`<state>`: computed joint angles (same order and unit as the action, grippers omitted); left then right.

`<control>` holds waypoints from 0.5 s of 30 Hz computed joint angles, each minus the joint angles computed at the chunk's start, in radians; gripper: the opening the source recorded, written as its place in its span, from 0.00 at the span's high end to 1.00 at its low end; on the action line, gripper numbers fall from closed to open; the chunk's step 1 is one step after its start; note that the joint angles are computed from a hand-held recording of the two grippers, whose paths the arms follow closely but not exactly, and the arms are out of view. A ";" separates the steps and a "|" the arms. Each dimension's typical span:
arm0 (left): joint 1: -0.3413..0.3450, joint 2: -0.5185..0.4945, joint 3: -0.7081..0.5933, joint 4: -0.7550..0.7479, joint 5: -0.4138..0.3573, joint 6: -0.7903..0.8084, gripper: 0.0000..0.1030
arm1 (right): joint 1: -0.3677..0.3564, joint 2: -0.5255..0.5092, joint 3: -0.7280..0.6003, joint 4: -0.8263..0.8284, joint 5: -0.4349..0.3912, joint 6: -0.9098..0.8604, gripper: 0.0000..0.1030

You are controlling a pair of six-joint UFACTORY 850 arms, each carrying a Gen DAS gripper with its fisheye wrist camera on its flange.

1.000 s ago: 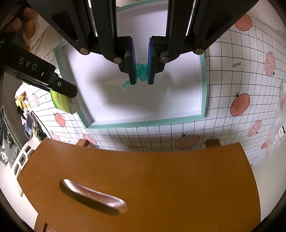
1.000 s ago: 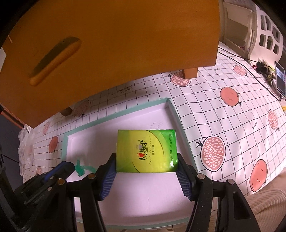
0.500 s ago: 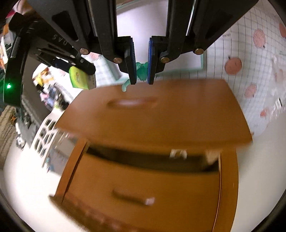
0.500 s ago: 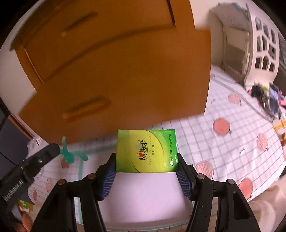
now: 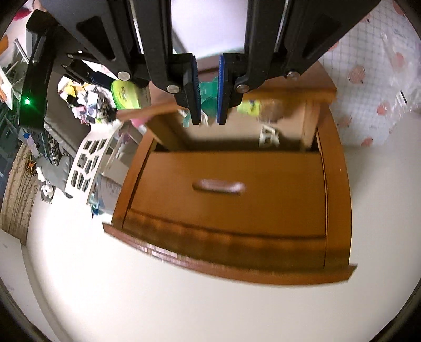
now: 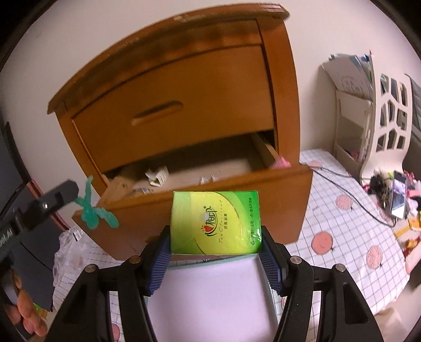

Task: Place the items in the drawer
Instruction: 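Lift and carry the tissue pack and figure toward the open drawer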

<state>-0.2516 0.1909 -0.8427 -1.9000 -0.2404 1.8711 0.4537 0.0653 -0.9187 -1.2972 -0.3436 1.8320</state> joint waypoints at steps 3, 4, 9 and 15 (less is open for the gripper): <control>0.011 -0.009 -0.032 -0.006 -0.009 0.007 0.89 | 0.004 -0.005 -0.026 -0.014 -0.015 -0.018 0.37; 0.014 -0.012 -0.041 -0.007 -0.012 0.008 0.89 | 0.001 -0.005 -0.030 -0.016 -0.012 -0.024 0.37; 0.023 -0.031 -0.082 -0.034 -0.015 0.044 0.89 | -0.013 -0.023 -0.073 0.030 -0.012 -0.092 0.37; 0.035 -0.065 -0.126 -0.026 -0.014 0.038 0.89 | -0.033 -0.054 -0.147 0.114 -0.019 -0.201 0.37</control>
<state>-0.2167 0.1263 -0.9685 -1.9257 -0.2541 1.9095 0.4207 0.0114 -1.0655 -1.1831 -0.3625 1.6308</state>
